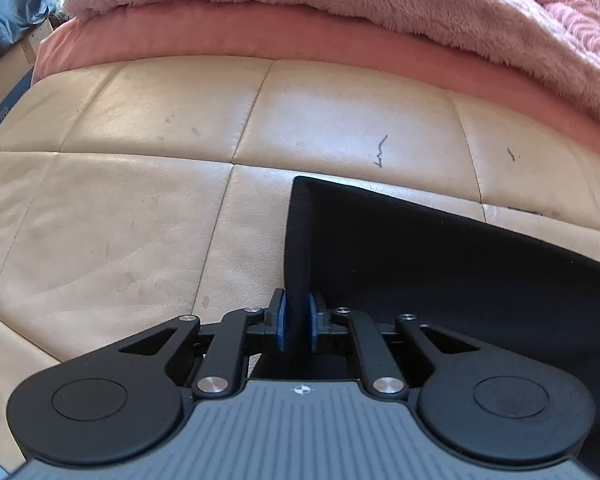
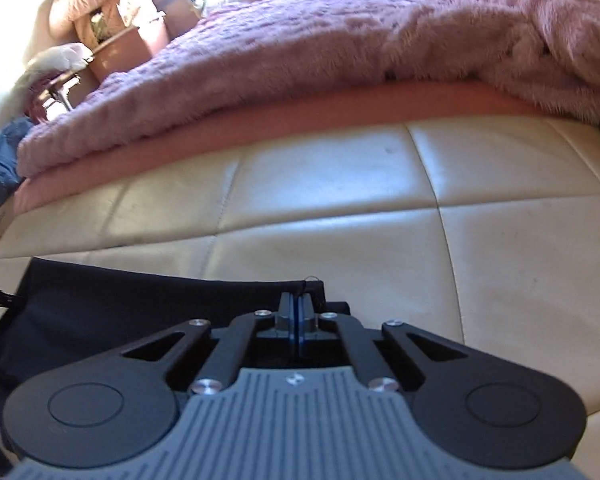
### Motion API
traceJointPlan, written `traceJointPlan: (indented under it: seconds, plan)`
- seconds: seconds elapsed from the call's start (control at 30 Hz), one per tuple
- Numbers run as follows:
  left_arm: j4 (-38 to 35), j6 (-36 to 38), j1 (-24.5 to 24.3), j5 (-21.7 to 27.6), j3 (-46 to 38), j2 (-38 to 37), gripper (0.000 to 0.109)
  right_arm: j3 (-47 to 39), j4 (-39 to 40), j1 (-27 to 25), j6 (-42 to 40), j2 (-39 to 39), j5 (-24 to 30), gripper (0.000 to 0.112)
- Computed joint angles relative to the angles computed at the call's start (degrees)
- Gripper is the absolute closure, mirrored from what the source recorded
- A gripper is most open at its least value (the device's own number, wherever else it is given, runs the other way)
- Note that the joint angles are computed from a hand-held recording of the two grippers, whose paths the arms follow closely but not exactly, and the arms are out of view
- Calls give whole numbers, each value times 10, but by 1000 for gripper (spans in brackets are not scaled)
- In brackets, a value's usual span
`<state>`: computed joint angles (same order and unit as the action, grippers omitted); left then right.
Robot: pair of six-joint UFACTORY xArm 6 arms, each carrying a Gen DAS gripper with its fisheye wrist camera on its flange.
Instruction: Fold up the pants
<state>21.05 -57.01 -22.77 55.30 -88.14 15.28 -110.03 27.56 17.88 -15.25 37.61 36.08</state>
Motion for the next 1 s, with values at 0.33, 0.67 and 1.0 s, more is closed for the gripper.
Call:
traceJointPlan:
  seconds: [0.33,0.67,1.0]
  plan:
    - [-73,-32,22,-150,179,-145,71,131,-99,29,45,-110,-71,109]
    - [-90,27,-15,2,172,-164,69,213,-232,64,137,-149,-49,112]
    - [-98,49,-15,20,176,-192,58,191,-287,70,185,-145,-17,112]
